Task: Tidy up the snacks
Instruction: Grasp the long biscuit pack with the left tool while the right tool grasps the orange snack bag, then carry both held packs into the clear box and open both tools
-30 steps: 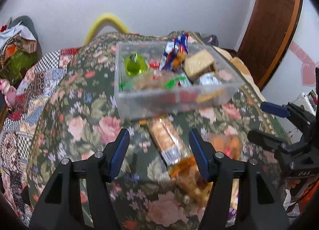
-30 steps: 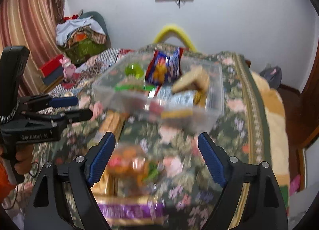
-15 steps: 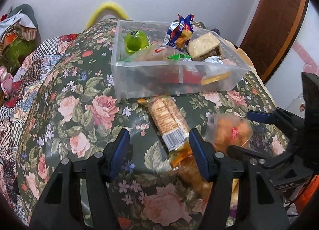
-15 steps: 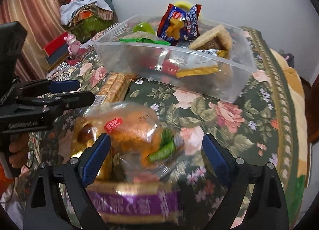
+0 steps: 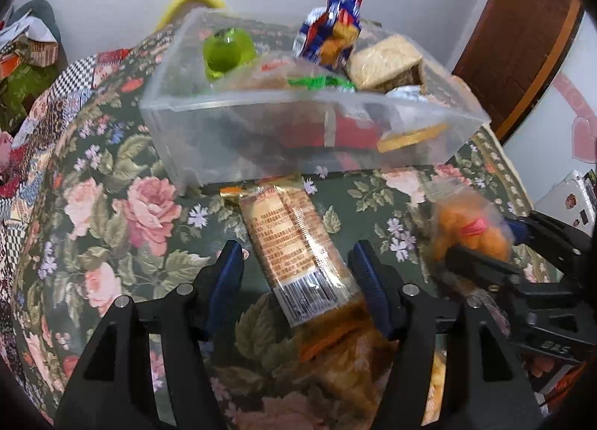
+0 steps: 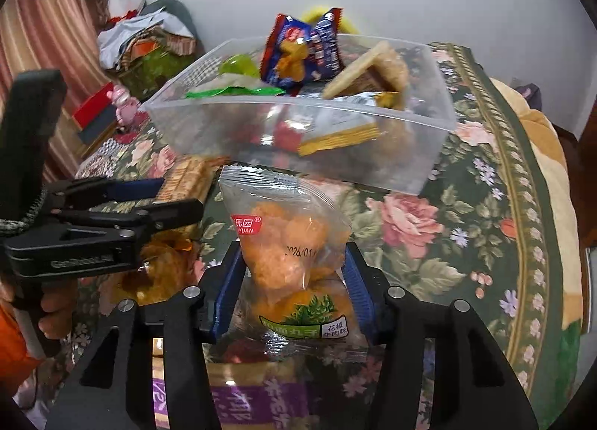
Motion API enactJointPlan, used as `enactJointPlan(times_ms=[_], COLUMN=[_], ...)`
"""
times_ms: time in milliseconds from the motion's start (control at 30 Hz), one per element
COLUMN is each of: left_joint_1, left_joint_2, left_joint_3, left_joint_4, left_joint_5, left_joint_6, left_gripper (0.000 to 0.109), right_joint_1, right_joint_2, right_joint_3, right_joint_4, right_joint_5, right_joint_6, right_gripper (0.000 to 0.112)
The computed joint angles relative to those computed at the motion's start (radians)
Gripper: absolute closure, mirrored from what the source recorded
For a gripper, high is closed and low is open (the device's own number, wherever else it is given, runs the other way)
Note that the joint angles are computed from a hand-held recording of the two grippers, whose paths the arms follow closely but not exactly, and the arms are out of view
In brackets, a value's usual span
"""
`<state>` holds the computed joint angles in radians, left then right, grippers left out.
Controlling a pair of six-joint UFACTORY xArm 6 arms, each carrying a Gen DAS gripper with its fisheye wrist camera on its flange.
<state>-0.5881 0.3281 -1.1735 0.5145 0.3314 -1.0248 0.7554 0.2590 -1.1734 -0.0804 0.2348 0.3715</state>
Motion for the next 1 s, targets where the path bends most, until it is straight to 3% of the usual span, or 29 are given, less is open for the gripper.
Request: enactJointPlan(times_ms=[67, 100, 167, 700, 1000], left_joint_1=[0.002, 0.002, 0.000, -0.029, 0.009], left_joint_2=[0.008, 0.005, 0.001, -0.198, -0.214], left_joint_3=[-0.004, -0.002, 0.000, 0.092, 0.040], left_joint_4=[0.031, 0.065, 0.087, 0.409, 0.444], left_joint_5=[0.000, 0.000, 0.000, 0.014, 0.024], left_joint_6=[-0.031, -0.058, -0.072, -0.313, -0.323], left_gripper=[0.058, 0.068, 0.073, 0.074, 0.074], right_joint_1=[-0.002, -0.003, -0.005, -0.027, -0.059], right_joint_2=[-0.013, -0.021, -0.036, -0.092, -0.060], right_joint_3=[0.022, 0.033, 0.054, 0.046, -0.050], right_joint_4=[-0.010, -0.017, -0.051, -0.195, -0.325], right_joint_5=[-0.017, -0.024, -0.040, -0.072, -0.095], right_joint_6=[0.023, 0.035, 0.074, 0.221, 0.330], right_gripper=[0.064, 0.064, 0.066, 0.068, 0.068])
